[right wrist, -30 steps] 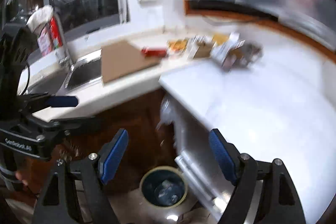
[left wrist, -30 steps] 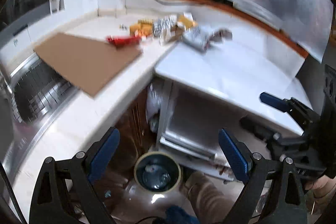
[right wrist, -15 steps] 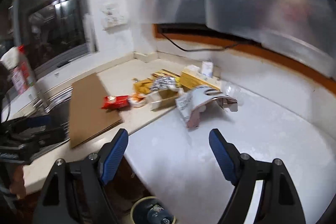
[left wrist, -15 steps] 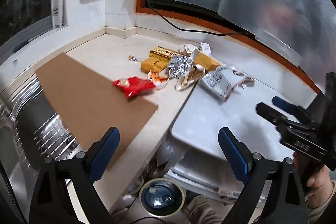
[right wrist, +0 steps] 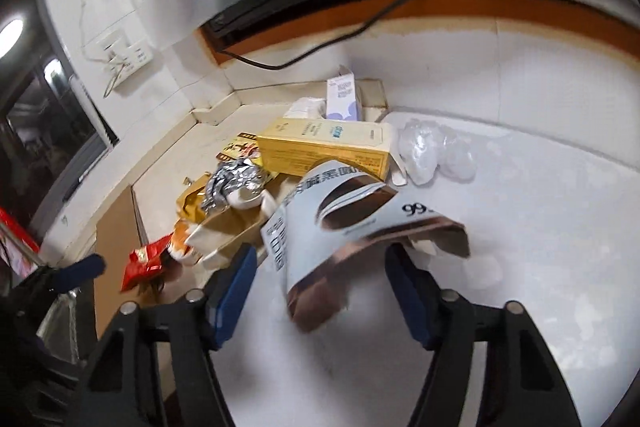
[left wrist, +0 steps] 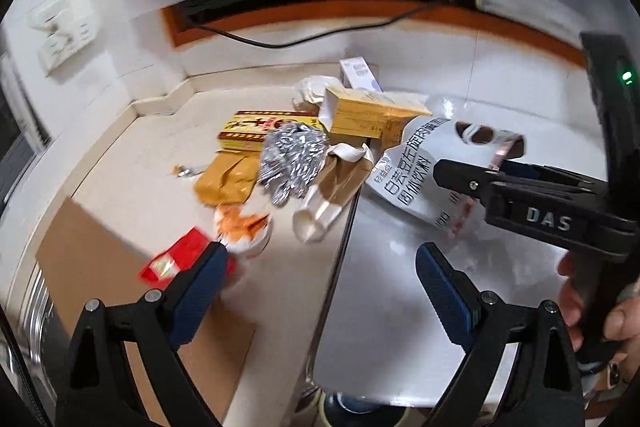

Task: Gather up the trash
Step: 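Grasp the brown paper bag with left gripper while right gripper grasps white snack bag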

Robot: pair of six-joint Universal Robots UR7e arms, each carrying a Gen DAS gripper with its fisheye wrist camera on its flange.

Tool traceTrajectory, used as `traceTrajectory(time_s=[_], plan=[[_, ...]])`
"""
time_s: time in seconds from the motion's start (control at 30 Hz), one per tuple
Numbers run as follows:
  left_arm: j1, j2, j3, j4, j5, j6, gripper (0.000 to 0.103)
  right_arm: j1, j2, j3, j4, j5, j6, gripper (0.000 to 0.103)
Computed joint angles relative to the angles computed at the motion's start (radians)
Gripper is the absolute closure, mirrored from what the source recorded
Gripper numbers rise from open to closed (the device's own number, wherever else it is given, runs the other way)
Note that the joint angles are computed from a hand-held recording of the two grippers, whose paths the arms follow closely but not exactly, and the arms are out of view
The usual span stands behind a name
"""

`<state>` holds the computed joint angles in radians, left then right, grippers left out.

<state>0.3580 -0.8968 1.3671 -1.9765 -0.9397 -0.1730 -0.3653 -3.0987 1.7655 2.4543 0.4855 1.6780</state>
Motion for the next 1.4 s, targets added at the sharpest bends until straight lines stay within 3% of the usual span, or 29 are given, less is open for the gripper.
traceTrajectory(time_s=[0.23, 0.33, 0.47, 0.5, 0.73, 0.9, 1.1, 1.3, 1.4], plan=[[0.064, 0.128, -0.132, 0.062, -0.053, -0.029, 0.035, -0.043, -0.029, 0.083, 0.164, 0.007, -0.171, 0.053], [0.087, 0.166, -0.178, 0.088, -0.093, -0.051, 0.047, -0.06, -0.051, 0.12, 0.264, 0.026, -0.268, 0.063], [0.103, 0.197, -0.21, 0.104, -0.135, -0.054, 0.082, -0.072, -0.074, 0.146, 0.357, 0.052, -0.36, 0.078], [0.102, 0.193, -0.196, 0.084, -0.129, -0.052, 0.09, -0.07, -0.074, 0.141, 0.345, 0.048, -0.349, 0.078], [0.076, 0.097, -0.055, -0.028, -0.144, -0.084, 0.091, -0.005, -0.057, 0.148, 0.24, 0.017, -0.283, 0.083], [0.04, -0.002, 0.047, -0.077, -0.149, -0.135, 0.092, 0.093, -0.029, 0.145, 0.088, -0.002, -0.132, 0.083], [-0.034, -0.172, 0.207, -0.124, -0.154, -0.182, 0.092, 0.26, -0.023, 0.126, -0.158, 0.011, 0.093, 0.083], [-0.143, -0.379, 0.398, -0.093, -0.098, -0.269, 0.092, 0.421, -0.074, 0.16, -0.244, 0.08, 0.16, 0.083], [-0.206, -0.476, 0.486, -0.036, -0.044, -0.344, 0.092, 0.47, -0.121, 0.164, -0.232, 0.156, 0.111, 0.083]])
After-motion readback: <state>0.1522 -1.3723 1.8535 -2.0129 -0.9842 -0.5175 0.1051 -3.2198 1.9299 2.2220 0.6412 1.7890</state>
